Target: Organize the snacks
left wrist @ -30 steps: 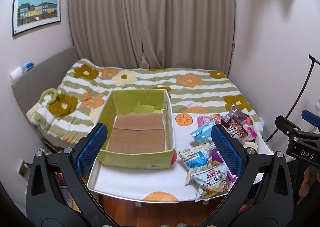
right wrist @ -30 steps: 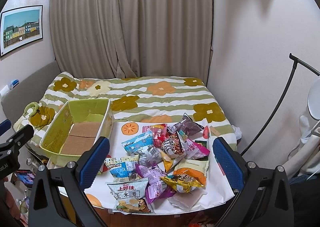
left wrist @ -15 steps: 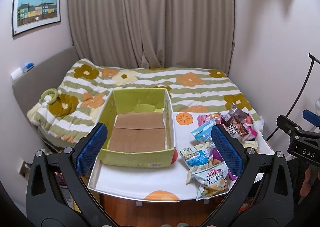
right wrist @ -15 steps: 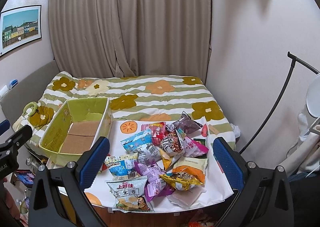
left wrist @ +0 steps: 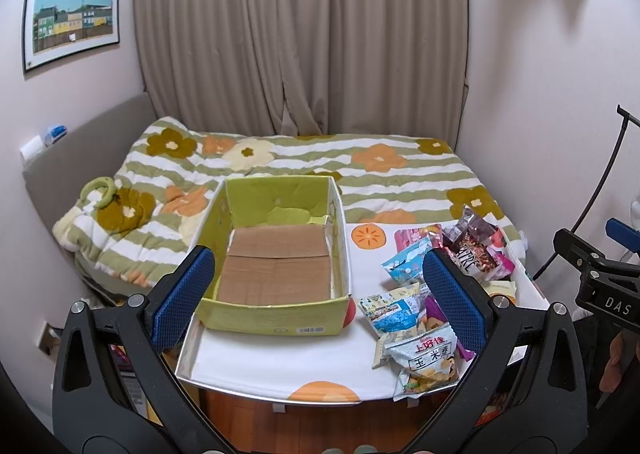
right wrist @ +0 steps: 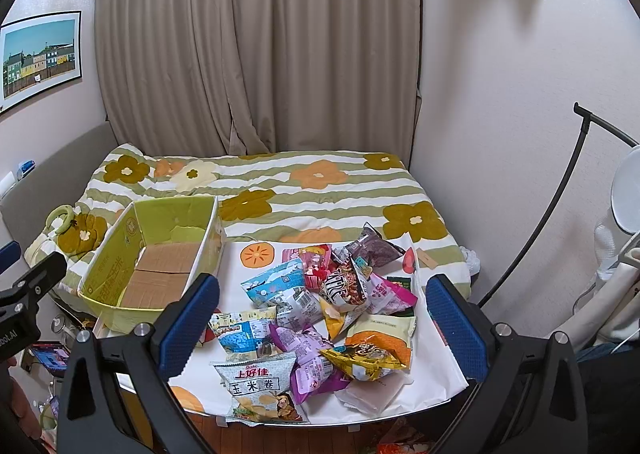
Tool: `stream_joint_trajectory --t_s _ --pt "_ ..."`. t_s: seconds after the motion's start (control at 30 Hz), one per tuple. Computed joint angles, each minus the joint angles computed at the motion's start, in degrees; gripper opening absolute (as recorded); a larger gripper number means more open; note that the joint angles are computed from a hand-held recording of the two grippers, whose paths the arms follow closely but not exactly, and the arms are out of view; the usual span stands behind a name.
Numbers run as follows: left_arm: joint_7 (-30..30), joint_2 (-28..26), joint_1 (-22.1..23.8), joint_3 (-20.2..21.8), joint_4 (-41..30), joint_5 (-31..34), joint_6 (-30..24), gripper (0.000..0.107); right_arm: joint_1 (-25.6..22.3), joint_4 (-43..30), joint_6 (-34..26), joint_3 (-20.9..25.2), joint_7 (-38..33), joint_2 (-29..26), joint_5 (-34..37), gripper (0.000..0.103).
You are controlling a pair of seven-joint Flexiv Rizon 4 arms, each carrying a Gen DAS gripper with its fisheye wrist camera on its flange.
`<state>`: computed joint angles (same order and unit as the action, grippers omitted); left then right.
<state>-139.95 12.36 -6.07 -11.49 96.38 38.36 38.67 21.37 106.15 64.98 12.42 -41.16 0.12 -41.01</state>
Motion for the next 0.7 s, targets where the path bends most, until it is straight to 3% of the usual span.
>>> stream_joint_trajectory --t_s 0.37,0.7 --pt "1.7 -0.9 -0.1 0.6 -0.5 -1.0 0.6 0.103 0.1 -0.4 0.1 0.0 -0.4 -0.2 0.6 0.103" --pt "9.4 -5.6 -1.4 4.9 2.5 -13.6 7.3 0.103 -1.2 -0.4 -5.6 -0.3 -1.2 1.4 2.6 0.103"
